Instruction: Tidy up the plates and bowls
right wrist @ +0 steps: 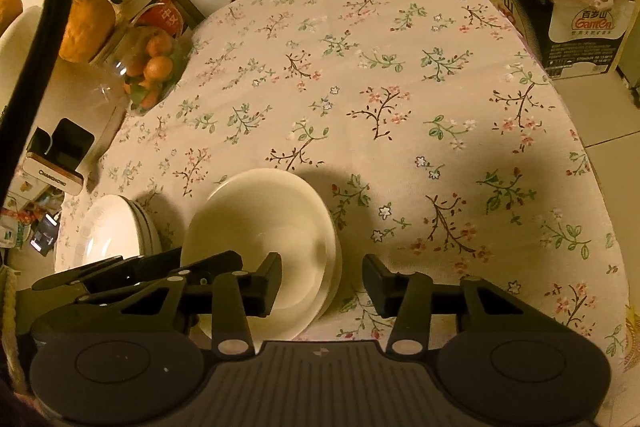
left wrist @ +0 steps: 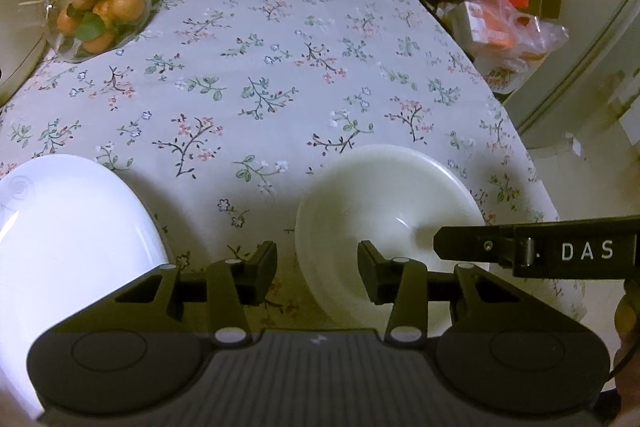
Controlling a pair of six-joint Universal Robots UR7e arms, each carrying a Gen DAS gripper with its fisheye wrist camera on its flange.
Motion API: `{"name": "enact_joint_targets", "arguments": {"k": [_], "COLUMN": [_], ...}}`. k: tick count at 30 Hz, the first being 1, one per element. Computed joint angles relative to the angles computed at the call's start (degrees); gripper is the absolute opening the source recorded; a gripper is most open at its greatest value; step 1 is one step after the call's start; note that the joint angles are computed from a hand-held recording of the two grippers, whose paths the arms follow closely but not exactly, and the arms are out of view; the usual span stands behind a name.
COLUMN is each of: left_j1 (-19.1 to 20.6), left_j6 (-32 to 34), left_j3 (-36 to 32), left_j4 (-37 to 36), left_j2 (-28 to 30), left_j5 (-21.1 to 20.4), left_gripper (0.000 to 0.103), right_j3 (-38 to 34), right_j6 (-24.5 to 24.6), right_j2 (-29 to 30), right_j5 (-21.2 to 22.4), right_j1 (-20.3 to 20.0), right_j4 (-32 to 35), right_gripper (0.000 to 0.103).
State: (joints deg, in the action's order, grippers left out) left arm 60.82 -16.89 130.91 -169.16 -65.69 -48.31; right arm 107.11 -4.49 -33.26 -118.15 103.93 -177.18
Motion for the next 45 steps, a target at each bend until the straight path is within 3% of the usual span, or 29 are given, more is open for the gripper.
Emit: {"name": "enact_joint_targets", "arguments": {"k": [11,14,20,35,45], "left_j1": [-0.02,-0.05,-0.57,-1.33,-0.77], "left_j6": [-0.22,0.01,0.71,3.21,2.27], "left_j3": [0.1,0.09,0.49,0.98,0.87], "left_j4": [0.19,0.07,-1.7,-4.22,-4.48], "left_j2": [0.64,1.05,1.93,2.89,2.64], "left_j5": [0.33,0.4,2.06,4.36,3.33], "left_gripper": [0.032,0.026,0.024,0.018,0.016], "right_j3": [-0.46,-0.57,-0.92,-1.3,-1.28], "right_j6": [-0.96,-0.92,-1.08,-1.89,-1.73], "right_j2": [1.0,1.19,1.95,3.05,3.27], "right_j5": [-1.58,-1.69,-3.04,-4.84,-5.24], "right_j1": [0.37,0.34,0.52,0.82,0.91], "right_j4": [0.24,0.39,0.1,-1.08,-1.78], "right_gripper": [0.032,0.025,0.014,0.013,0.012]}}
